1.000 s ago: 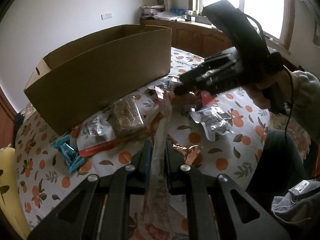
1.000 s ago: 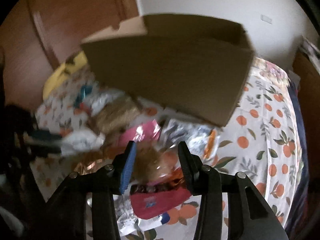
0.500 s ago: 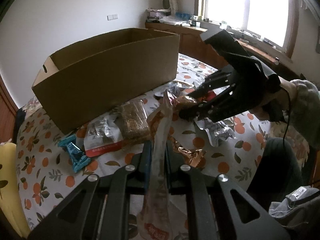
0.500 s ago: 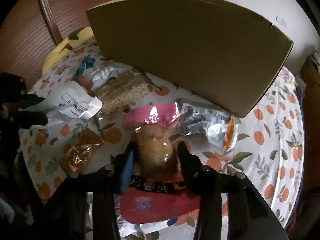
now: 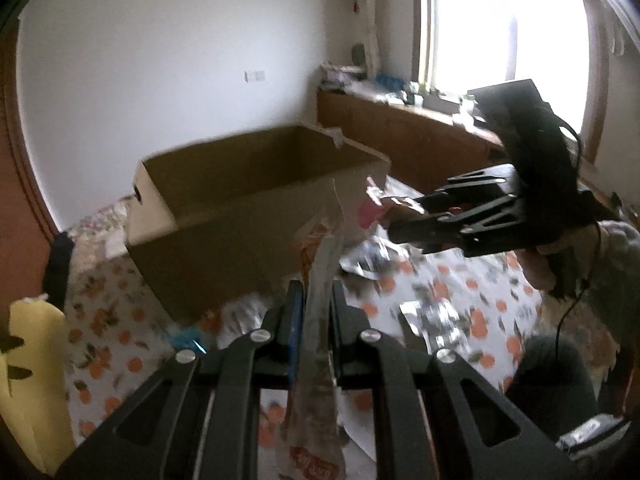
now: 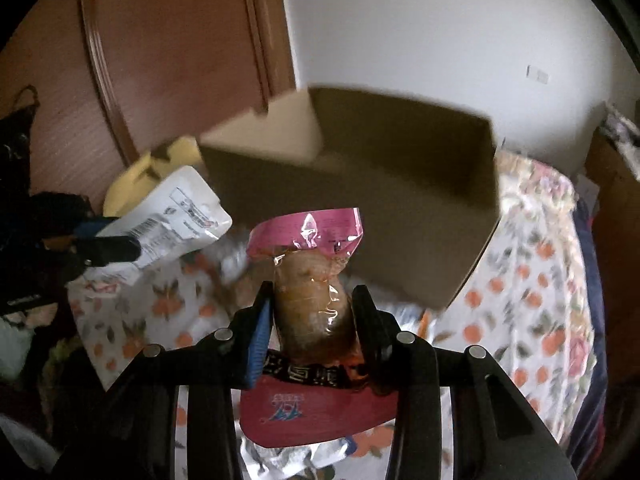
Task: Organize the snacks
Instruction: 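Carry the sausage packet and bread bag to the box and release both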
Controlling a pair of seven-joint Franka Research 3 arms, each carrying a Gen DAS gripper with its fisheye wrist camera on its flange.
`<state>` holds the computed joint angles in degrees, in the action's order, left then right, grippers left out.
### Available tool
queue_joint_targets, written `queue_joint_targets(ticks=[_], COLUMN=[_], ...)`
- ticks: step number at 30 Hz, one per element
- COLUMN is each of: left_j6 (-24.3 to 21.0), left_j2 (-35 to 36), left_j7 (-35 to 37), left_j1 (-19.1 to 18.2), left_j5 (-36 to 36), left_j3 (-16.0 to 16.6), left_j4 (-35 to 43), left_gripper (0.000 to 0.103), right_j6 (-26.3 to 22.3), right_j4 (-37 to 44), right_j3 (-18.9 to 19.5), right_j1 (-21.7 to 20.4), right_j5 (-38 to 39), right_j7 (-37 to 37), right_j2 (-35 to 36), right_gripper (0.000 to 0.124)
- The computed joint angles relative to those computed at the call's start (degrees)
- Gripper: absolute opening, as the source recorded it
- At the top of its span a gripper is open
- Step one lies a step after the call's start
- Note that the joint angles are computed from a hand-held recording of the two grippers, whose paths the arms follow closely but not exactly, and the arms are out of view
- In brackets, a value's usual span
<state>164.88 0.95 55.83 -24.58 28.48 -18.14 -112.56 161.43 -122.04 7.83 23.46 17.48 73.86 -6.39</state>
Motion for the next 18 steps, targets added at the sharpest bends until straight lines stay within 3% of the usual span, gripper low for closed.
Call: queue_joint_targets(ticks=[9,18], left_j6=[-3.0,-8.4], left_j2=[7.3,19.4], left_j7=[-2.8,-1.2], left_j1=[-0.1,-3.1], left_j5=[5.9,7.8], left_j3=[2.3,6.4], left_j4=[14.9,32.2], left_gripper=[0.009,0.009], right_j6=[-0.1,1.3], right_j4=[12.8,23.4], right_j3=[-0.4,-1.6], right_j1=[-1.3,-1.2], right_j5=[-6.5,-5.0], right_j7=[3.6,4.4], right_j2=[6.8,16.7], right_gripper=[0.039,0.039])
